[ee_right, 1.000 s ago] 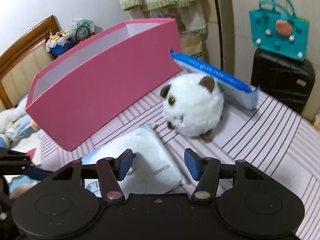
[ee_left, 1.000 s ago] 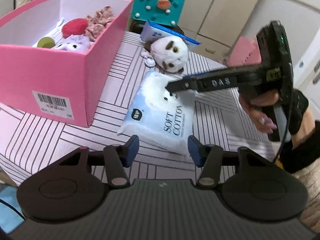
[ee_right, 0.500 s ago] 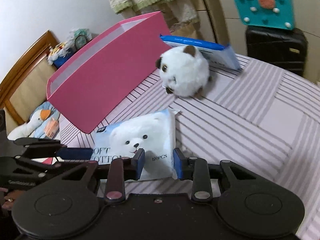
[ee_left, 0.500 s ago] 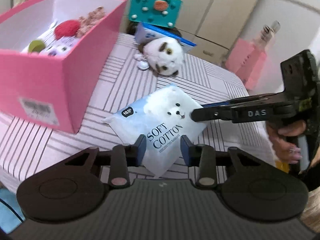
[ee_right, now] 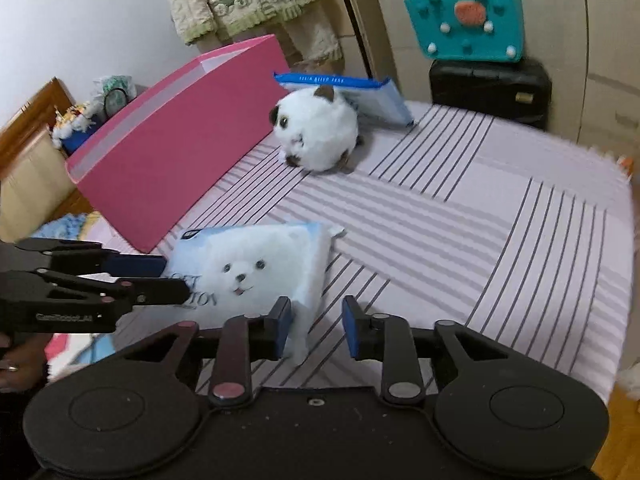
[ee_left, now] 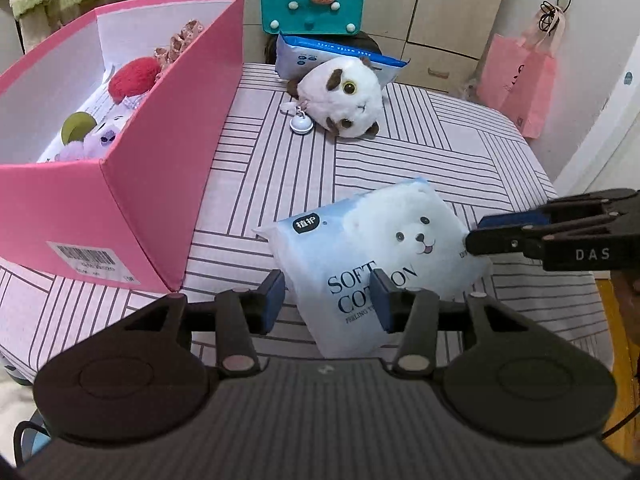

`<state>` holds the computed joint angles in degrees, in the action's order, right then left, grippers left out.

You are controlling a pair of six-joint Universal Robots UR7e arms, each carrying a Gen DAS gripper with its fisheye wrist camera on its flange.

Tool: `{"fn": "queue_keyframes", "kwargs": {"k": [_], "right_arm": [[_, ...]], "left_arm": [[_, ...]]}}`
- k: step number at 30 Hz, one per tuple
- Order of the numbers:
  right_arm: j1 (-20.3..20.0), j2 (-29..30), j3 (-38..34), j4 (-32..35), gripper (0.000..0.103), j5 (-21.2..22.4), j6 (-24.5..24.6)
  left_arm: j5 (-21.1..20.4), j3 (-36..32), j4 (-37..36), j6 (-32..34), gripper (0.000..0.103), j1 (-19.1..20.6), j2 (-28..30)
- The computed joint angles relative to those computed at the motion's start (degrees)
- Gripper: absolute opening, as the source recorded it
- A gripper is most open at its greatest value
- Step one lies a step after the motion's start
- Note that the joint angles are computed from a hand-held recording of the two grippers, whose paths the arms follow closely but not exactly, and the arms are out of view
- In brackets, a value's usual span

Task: Organize soft objects
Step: 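Close the right tool on the pack while the left tool grips it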

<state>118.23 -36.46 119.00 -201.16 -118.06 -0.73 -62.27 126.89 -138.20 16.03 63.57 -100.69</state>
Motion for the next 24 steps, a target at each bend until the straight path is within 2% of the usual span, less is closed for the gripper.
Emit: {"fn": "queue_keyframes", "kwargs": {"k": [3, 5, 8, 16, 21, 22, 24], "right_arm": [[-0.4, 0.0, -0.4, 0.1, 0.035, 1.2, -0.4], [-0.8, 0.0, -1.0, 1.0, 0.041, 2.3, 0.6], [-1.2, 0.2, -1.5, 2.4, 0.048, 3.2, 3.0], [0.4, 2.4, -3.1, 1.3, 0.048, 1.0, 4.4], [0.1, 2.8, -3.2, 0.0, 0.048, 1.2, 3.3], [0.2, 3.1, -3.1, -0.6, 0.045, 1.2, 2.6], [0.1, 3.3, -3.0, -1.4, 0.044, 1.6, 2.5]], "left_arm": [[-0.3, -0.7, 0.7, -1.6, 0.049, 0.5, 0.9], [-2.2, -3.0, 4.1, -5.3, 0.049, 1.7, 1.9], [-3.8, -3.8, 5.1, -5.7, 0.043, 2.3, 2.2], [-4.9, -3.4, 2.9, -5.3, 0.044, 3.0, 2.6], [-5.5, -3.2, 1.9, -4.4, 0.044, 3.2, 2.8], [-5.8, -3.2, 1.6, -4.2, 0.044, 3.4, 2.8], [-6.7, -3.1, 1.2, -3.9, 0.044, 3.7, 2.9]]}}
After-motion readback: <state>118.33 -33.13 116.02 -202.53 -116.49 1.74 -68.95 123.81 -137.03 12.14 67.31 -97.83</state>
